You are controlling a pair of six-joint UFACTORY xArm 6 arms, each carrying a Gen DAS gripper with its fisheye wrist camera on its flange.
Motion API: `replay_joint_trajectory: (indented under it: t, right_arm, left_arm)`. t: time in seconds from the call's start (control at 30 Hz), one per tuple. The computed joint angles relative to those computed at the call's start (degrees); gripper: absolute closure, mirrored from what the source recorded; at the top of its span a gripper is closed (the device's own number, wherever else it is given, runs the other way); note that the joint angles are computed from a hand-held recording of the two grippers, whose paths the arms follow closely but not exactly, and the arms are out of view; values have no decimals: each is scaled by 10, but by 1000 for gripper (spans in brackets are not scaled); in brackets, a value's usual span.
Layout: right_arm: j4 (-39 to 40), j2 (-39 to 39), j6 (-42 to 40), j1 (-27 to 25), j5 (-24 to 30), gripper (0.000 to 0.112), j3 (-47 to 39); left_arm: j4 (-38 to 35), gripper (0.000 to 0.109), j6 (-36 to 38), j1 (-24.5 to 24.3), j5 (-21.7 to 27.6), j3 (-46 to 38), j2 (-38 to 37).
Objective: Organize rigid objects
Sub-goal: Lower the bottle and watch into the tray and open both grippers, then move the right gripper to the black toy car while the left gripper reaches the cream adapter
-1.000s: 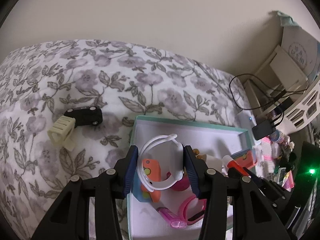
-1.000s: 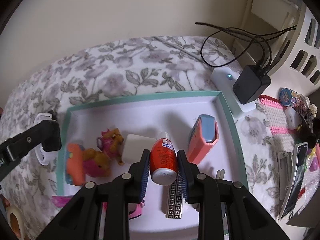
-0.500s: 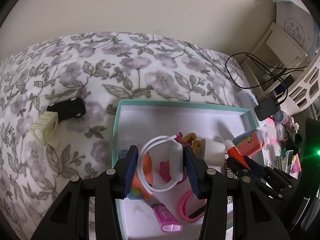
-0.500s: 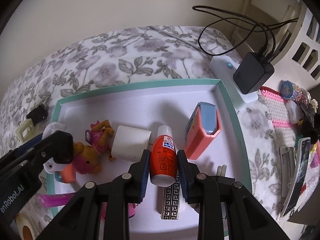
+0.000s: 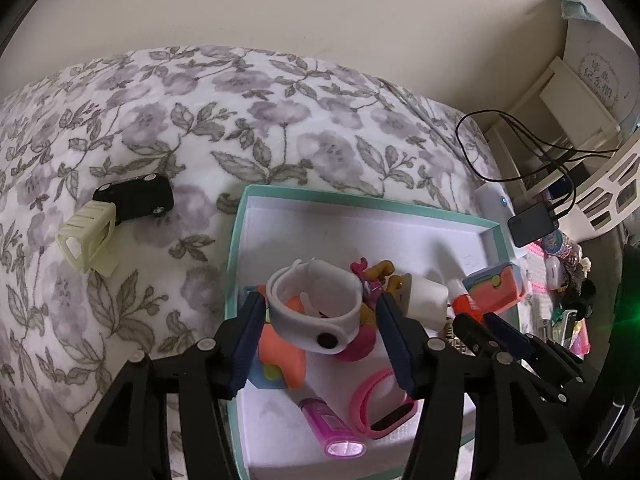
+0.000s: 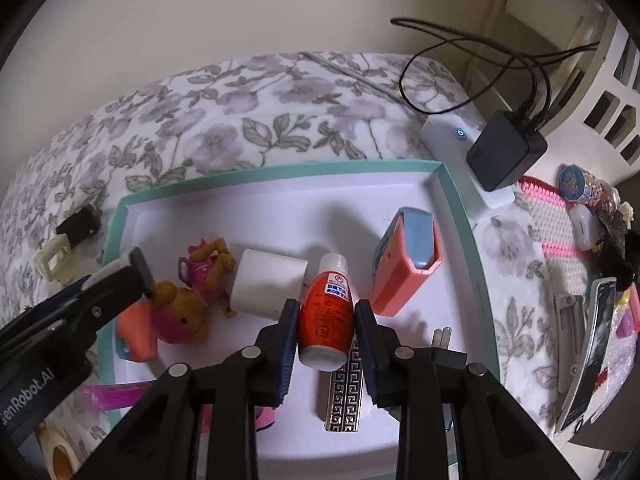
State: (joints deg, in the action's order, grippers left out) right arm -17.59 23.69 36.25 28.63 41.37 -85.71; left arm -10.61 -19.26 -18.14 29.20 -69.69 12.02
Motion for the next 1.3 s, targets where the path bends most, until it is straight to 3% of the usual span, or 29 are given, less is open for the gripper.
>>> replay_joint_trajectory:
  t: [0.2,0.43,0.77,0.8,0.87,0.9,1.3]
  right_arm:
    - [-25,-16,14,5,-12,72,3]
    - [-47,-32,28,9,-26,72,9]
    - [-58,-47,35,15,-43,71,16]
    - [-57,-47,35,15,-45,67,17]
    - [-61,-48,40,15,-49,60,18]
    - [-64,-48,43,16,-49,57,18]
    - [-60,-36,33,20,-45,34,10]
  left_arm:
    - [0,44,-3,-1,-2,2,-13]
    - [15,44,-27,4,-19,14,-38]
    - [117,43,-136,20,-20,28,-65]
    - [142,42,-158,21,-13,26,-66]
    - [195,24,-208,23,5,23,-65]
    - [211,22,-225,25,11,23,-65]
    - [305,18,-334,43,57,30,-76]
